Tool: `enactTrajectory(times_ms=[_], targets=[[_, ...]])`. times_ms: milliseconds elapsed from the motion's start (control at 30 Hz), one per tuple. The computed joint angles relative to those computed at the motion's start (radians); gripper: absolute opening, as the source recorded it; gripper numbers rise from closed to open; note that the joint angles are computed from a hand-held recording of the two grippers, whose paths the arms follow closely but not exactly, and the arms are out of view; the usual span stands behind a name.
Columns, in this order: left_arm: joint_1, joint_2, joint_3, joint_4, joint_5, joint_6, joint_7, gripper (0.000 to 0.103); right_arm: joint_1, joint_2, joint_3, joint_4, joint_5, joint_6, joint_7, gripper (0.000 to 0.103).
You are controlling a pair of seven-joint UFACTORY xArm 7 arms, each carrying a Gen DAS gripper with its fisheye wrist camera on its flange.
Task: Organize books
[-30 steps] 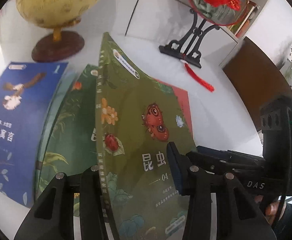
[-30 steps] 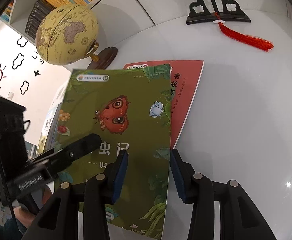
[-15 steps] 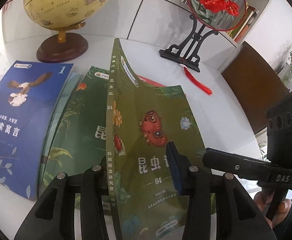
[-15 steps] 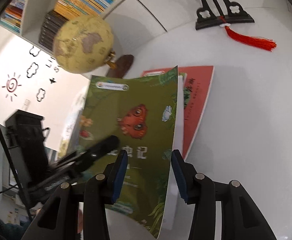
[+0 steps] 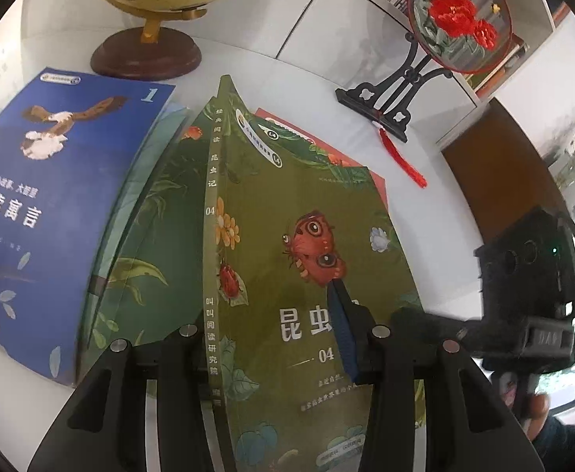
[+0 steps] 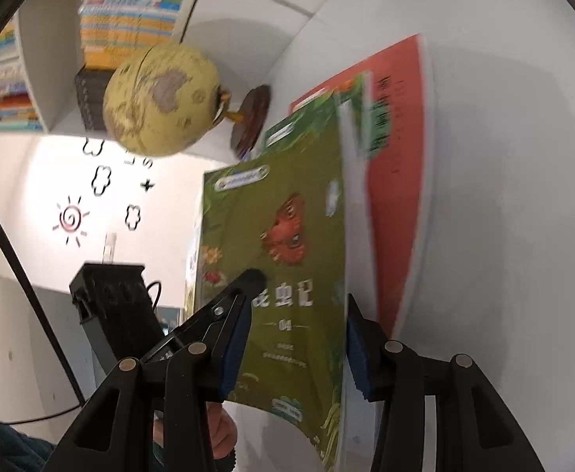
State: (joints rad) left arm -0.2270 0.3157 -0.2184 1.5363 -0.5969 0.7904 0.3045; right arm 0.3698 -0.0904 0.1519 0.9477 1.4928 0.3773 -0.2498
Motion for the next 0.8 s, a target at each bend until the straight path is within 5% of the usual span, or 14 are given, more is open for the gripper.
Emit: enactTrajectory(times_ms=[133, 233, 367, 433, 800], targets=[[0.034, -0.006, -0.004, -0.008, -0.063, 0.033, 0.009, 0.039, 0.012, 0.072, 0.024, 0.076, -0.113, -0.011, 0.067, 0.045], [0.056, -0.036, -0.003, -0.029, -0.121, 0.055, 0.049, 0.039, 0.021, 0.066, 0.036, 0.102, -0.038, -0.039, 0.001, 0.045], [0.07, -0.086, 0.015, -0.057, -0.177, 0.063, 0.087, 0.039, 0.036, 0.077, 0.049, 0.152, -0.151, -0.064, 0.053, 0.045], [0.075, -0.09, 0.028, -0.048, -0.184, 0.084, 0.096, 0.038, 0.042, 0.091, 0.053, 0.18, -0.106, -0.069, 0.014, 0.045], [0.165, -0.149, 0.11, -0.003, -0.21, 0.192, 0.166, 0.039, 0.097, 0.248, 0.126, 0.408, -0.333, -0.198, 0.2, 0.045]])
